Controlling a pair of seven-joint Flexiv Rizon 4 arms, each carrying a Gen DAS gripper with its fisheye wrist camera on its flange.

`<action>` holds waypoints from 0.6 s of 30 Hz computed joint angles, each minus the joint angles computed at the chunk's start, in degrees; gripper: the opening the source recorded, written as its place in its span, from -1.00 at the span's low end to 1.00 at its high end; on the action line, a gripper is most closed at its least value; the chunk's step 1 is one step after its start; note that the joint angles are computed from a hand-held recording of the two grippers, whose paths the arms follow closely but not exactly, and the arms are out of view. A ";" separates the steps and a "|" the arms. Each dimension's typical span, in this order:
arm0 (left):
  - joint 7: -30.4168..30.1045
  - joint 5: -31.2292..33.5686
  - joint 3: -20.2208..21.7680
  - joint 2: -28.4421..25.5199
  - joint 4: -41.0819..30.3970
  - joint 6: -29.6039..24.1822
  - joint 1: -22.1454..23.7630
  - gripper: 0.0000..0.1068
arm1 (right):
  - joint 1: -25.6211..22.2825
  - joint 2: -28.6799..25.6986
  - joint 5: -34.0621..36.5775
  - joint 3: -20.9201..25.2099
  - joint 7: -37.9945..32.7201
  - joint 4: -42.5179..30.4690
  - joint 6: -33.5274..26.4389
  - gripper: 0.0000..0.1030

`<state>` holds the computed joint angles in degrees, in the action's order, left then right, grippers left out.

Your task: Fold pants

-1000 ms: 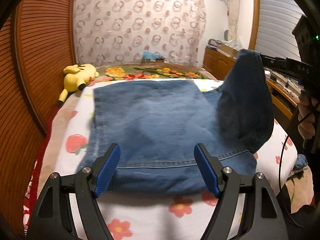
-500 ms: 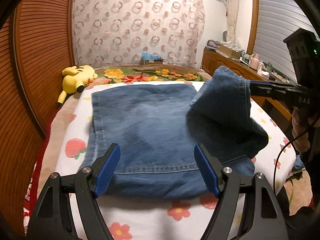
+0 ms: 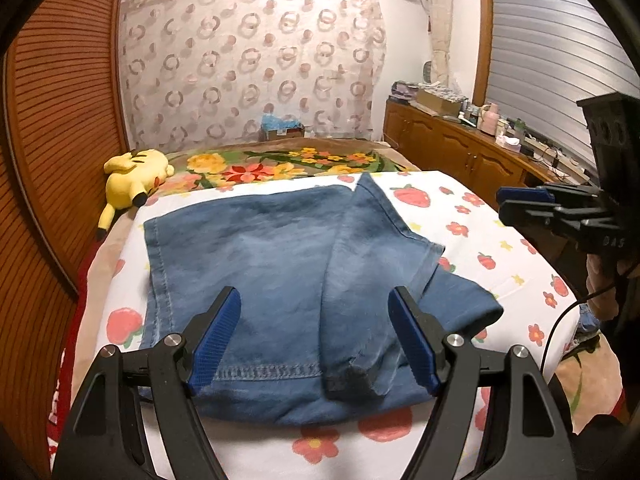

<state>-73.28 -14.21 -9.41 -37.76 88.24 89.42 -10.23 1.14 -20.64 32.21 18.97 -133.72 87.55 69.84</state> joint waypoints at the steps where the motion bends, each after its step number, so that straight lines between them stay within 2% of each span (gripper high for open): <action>1: 0.23 0.10 -0.17 -0.14 -0.26 -0.28 0.02 0.44 | 0.58 -0.05 -0.84 -0.73 0.98 0.31 0.49 -0.13; 2: 0.51 0.17 -0.42 -0.27 -0.45 -0.56 0.09 0.44 | 2.32 -0.03 -3.23 -2.56 4.17 1.26 1.74 -0.13; 6: 2.19 0.10 -2.36 -0.80 -0.24 -1.85 0.68 0.44 | 4.34 -2.04 -9.14 -4.58 10.60 1.61 3.99 -0.09; 12: 3.64 -0.67 -3.25 -1.20 0.80 -3.79 0.61 0.44 | 5.00 -7.39 -15.33 -4.58 18.63 -3.07 2.33 -0.08; 18: 4.16 -1.20 -2.49 -1.81 0.89 -5.62 -0.19 0.42 | 5.57 -13.01 -20.43 -4.84 25.96 -9.49 -2.80 -0.08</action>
<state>-69.12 -15.41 -11.90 -39.57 89.12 83.81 -10.41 6.72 -33.66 11.77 14.13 -107.77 78.06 67.03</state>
